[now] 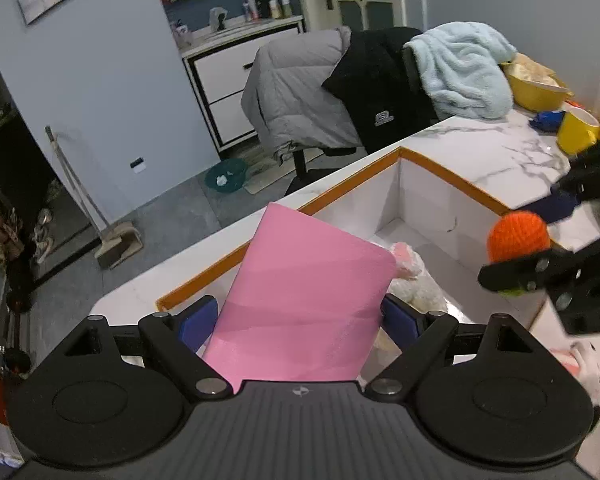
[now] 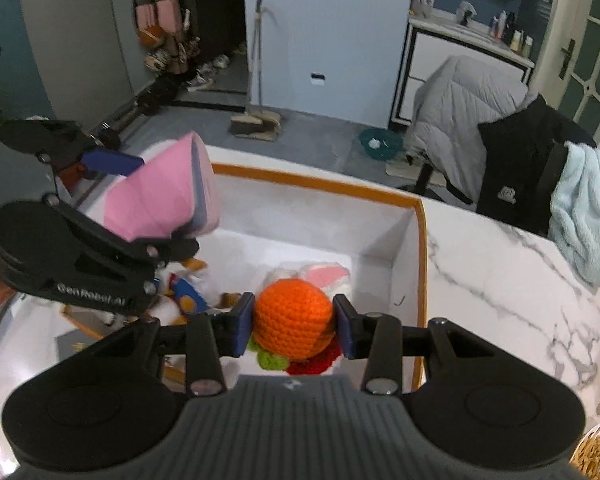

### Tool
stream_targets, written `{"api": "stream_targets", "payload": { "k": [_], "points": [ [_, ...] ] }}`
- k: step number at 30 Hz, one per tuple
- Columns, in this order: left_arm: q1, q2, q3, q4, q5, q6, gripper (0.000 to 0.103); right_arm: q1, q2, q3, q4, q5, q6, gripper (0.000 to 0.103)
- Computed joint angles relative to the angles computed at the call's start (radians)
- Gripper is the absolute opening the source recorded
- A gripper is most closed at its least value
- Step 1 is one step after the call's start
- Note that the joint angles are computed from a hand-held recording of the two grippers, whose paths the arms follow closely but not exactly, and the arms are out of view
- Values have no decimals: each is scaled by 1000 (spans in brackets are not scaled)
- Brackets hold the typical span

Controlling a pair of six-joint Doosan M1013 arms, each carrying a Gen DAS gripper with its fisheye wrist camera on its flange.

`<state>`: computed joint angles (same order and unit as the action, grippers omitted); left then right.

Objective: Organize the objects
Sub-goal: 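Lower the notebook and orange fruit into the orange box and open both tools, then move both tools back from the box toward the remaining items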

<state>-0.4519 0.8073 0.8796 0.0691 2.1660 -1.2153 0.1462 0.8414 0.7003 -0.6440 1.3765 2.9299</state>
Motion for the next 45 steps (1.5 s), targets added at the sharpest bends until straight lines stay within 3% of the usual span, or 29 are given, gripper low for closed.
{"api": "stream_targets", "payload": {
  "k": [14,18,23,27,35,45],
  "points": [
    [18,-45,142,-91,-178,83,102,-39,21,63,93,5,56,44],
    [20,-54,168,-101,-227,115,102,-40,42,36,96,48,22,45],
    [24,-55,178,-117,-250,130,103,-42,41,40,94,43,20,46],
    [23,-55,177,-115,-243,151,103,-41,42,39,91,43,21,48],
    [19,-28,117,-86,-131,190,103,-39,45,31,98,45,27,51],
    [13,-21,92,-74,-110,224,103,-32,43,19,83,66,35,52]
  ]
}}
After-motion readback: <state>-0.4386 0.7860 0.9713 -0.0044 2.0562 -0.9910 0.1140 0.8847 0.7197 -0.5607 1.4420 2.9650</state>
